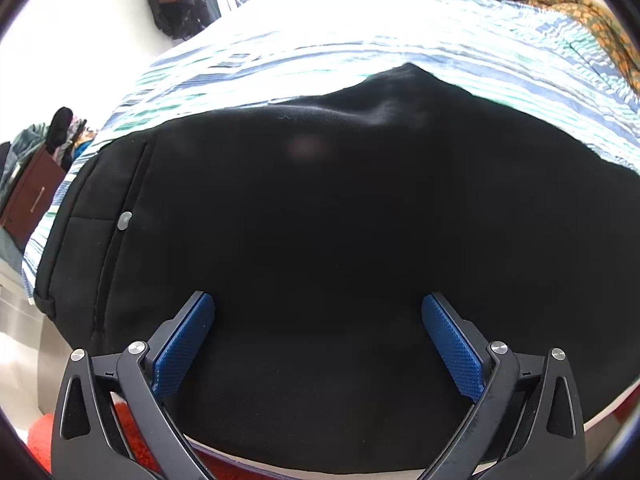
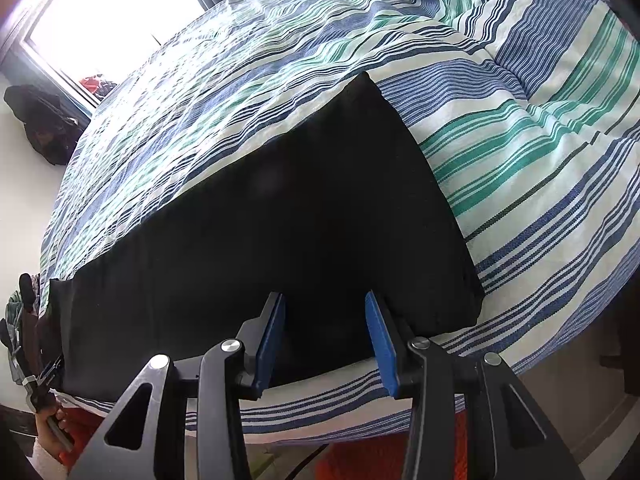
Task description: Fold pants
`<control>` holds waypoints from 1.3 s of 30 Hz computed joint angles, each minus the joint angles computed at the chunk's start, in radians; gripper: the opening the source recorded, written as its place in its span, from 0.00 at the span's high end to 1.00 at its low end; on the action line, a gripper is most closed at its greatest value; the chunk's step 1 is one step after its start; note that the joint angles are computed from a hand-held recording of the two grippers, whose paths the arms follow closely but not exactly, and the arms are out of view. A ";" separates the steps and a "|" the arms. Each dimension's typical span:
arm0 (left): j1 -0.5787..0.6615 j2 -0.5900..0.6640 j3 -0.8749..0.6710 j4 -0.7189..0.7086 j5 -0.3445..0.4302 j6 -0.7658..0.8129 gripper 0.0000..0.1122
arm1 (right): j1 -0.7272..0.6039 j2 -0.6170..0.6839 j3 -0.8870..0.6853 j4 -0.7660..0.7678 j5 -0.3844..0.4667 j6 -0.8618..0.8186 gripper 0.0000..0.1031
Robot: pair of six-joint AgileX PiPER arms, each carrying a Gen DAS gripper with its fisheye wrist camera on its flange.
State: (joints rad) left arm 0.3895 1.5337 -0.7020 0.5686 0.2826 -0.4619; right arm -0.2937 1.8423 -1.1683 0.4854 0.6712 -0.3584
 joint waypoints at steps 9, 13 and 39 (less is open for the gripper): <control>-0.422 -0.286 -0.020 -0.194 0.223 0.040 0.12 | 0.046 -0.077 0.063 -0.112 -0.080 0.039 0.56; -0.643 -0.060 -0.276 -0.448 0.334 0.228 0.12 | 0.030 -0.098 0.081 -0.057 -0.097 -0.025 0.56; -0.945 0.329 -0.474 -0.267 0.329 -0.115 0.11 | -0.431 -0.080 0.213 0.721 0.261 -0.371 0.48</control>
State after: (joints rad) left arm -0.5555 1.8629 -1.1755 0.3016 0.6119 -0.5773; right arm -0.7249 1.7619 -0.9549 1.2068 0.9327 -0.7294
